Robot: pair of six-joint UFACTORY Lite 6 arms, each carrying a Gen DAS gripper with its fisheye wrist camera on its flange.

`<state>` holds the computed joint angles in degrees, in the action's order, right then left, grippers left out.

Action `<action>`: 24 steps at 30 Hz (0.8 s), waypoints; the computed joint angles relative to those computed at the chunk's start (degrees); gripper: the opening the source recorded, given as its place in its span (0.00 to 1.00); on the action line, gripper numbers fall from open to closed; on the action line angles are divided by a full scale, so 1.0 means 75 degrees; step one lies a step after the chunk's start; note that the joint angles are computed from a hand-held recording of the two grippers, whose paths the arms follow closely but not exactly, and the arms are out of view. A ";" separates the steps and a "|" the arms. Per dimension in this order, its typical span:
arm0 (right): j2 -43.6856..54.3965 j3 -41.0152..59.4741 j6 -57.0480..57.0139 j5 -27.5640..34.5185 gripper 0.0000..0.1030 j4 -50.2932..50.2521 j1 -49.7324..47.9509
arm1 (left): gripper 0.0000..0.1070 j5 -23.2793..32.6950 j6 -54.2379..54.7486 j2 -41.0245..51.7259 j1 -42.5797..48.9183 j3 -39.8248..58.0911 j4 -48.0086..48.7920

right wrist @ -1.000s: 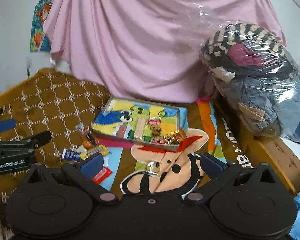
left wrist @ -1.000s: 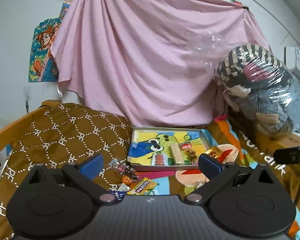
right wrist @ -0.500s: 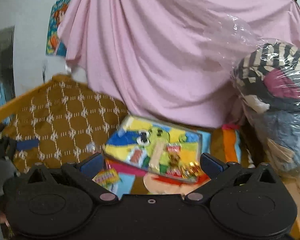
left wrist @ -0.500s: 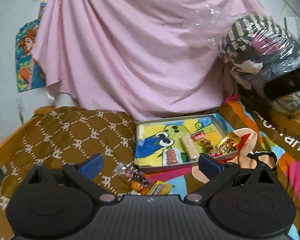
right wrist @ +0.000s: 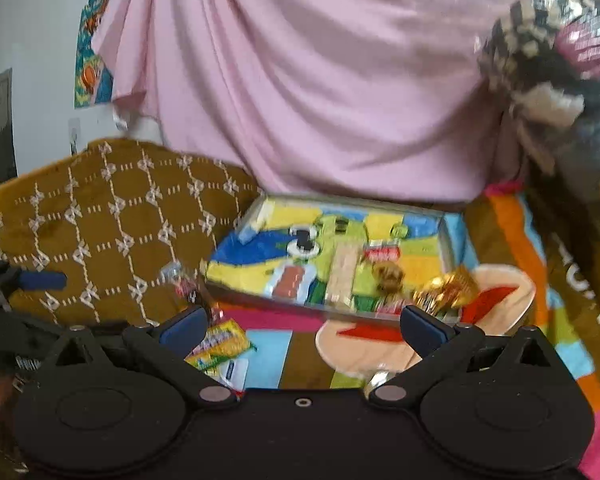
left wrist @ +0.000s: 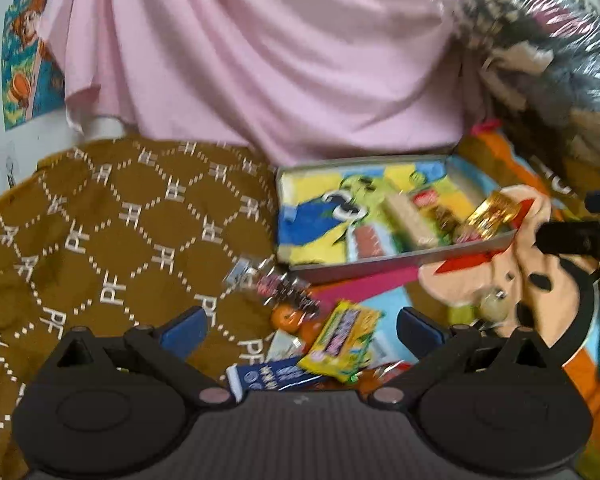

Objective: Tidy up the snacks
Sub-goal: 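Move left tool to the blue Ca tube while right moves to the red snack pack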

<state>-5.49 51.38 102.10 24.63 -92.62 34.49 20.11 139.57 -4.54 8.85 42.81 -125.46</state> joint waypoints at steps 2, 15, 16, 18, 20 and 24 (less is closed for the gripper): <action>0.0348 -0.0260 0.1291 -0.0133 0.99 -0.1374 -0.0094 | 0.96 0.0287 -0.0293 0.0586 0.0321 0.0327 0.0635; 0.3394 0.0564 0.6294 -0.0672 0.99 -0.7242 -0.0167 | 0.96 0.1206 -0.0550 0.3357 0.1259 0.2155 0.1794; 0.3568 0.0698 0.6394 -0.0763 0.99 -0.7455 -0.0162 | 0.96 0.1286 -0.0731 0.3529 0.1298 0.2341 0.2157; 0.3984 0.0993 0.6390 -0.0858 0.99 -0.7636 -0.0117 | 0.96 0.1480 -0.0547 0.3753 0.1349 0.2507 0.2378; 0.4425 0.1344 0.6337 -0.1021 0.99 -0.7665 -0.0111 | 0.96 0.1528 -0.0002 0.3910 0.1307 0.2553 0.2237; 0.5223 0.2049 0.6450 -0.1442 0.99 -0.7848 -0.0245 | 0.96 0.1611 0.0217 0.4419 0.1192 0.2946 0.2403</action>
<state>33.68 66.75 150.47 13.81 -151.48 32.66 32.19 141.20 28.60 17.79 64.91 -107.44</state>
